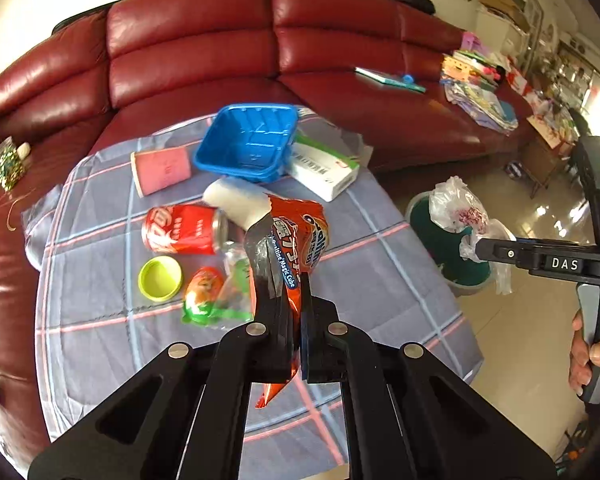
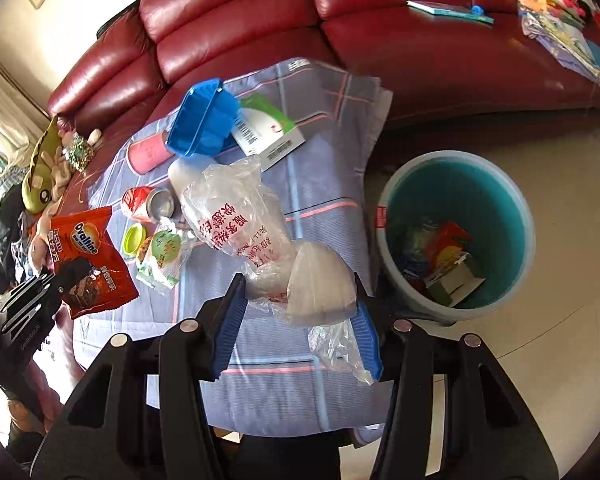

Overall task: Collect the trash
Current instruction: 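Carry the white bag and Ovaltine bag over the teal bin, then open both tools to drop the bags into the teal bin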

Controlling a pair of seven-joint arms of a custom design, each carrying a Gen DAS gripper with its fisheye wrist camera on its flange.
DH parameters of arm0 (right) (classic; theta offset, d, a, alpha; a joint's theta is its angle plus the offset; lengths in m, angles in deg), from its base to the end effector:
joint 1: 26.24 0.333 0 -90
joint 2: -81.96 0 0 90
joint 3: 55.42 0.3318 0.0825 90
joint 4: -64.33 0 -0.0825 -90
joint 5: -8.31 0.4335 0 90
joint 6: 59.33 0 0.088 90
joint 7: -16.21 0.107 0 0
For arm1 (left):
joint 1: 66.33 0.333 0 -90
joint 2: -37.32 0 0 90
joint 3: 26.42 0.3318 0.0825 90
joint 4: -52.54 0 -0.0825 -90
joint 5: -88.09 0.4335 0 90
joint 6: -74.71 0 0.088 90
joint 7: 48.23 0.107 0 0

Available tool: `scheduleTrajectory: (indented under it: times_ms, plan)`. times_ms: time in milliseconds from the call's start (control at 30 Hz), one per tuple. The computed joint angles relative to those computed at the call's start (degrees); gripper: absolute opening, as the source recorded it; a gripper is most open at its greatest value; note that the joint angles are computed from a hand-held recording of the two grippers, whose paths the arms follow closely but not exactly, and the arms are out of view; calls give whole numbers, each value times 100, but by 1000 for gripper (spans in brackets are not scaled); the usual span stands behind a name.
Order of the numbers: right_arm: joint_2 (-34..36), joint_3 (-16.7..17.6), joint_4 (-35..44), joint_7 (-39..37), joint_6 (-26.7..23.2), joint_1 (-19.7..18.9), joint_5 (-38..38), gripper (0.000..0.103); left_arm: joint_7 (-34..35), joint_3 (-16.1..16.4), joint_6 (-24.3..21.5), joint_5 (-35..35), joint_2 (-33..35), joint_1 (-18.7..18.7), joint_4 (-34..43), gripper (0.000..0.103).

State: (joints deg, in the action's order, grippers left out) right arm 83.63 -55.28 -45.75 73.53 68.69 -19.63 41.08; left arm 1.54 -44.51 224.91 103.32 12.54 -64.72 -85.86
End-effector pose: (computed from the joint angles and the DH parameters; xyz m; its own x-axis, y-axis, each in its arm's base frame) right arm 0.6352 0.0916 0.5046 0.4319 -0.8428 -0.3211 -0.8592 -0.2763 -0.4306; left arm 0.4789 -0.1599 0.5245 0.1879 -0.9805 0.0584 -0.7551 -0.1822 -0.6298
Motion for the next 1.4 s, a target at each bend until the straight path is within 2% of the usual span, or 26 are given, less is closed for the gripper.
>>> scheduleTrajectory:
  times_ms: [133,367,733,933,1133,1167,1200,1233,1267,1333,1400]
  plan:
    - [208,-132,263,134,105,-198,6,48,186,-90,134,176,856,-129,743,3]
    - [772,-184,849,444,148,-643,-45,49,628,196,168,100,2460,-778,2138,3]
    - [1868,-6,1859,1069,-138,-1218,-413,49,1603,643,-566,-454,4756,-1653,4563,3]
    - [2294,111,2332,1301,-247,-1365,-603,49,2024,868,-874,-921,5565,-1961,5473,3]
    - [2569,184,2678,1463,-338,-1423,-816,50,2135,1002,-1139,-1155,6031,-2090,5995,5]
    - [2593,198,2711,1484,-355,-1428,-839,50,2179,984,-1212,-1224,6090,-2071,6069,13]
    - [2610,211,2737,1492,-381,-1438,-857,50,2182,1005,-1276,-1238,6131,-2081,6126,35]
    - [2634,220,2763,1500,-390,-1437,-884,50,2119,1070,-1327,-1181,6165,-2136,6180,49]
    - [2665,228,2796,1514,-392,-1432,-910,50,2013,1161,-1280,-1068,6143,-2211,6138,68]
    - [2711,250,2855,1535,-425,-1441,-923,50,1801,1314,-1062,-812,6032,-2334,5941,77]
    - [2756,266,2906,1539,-436,-1439,-951,50,1750,1316,-1038,-741,5973,-2323,5862,92]
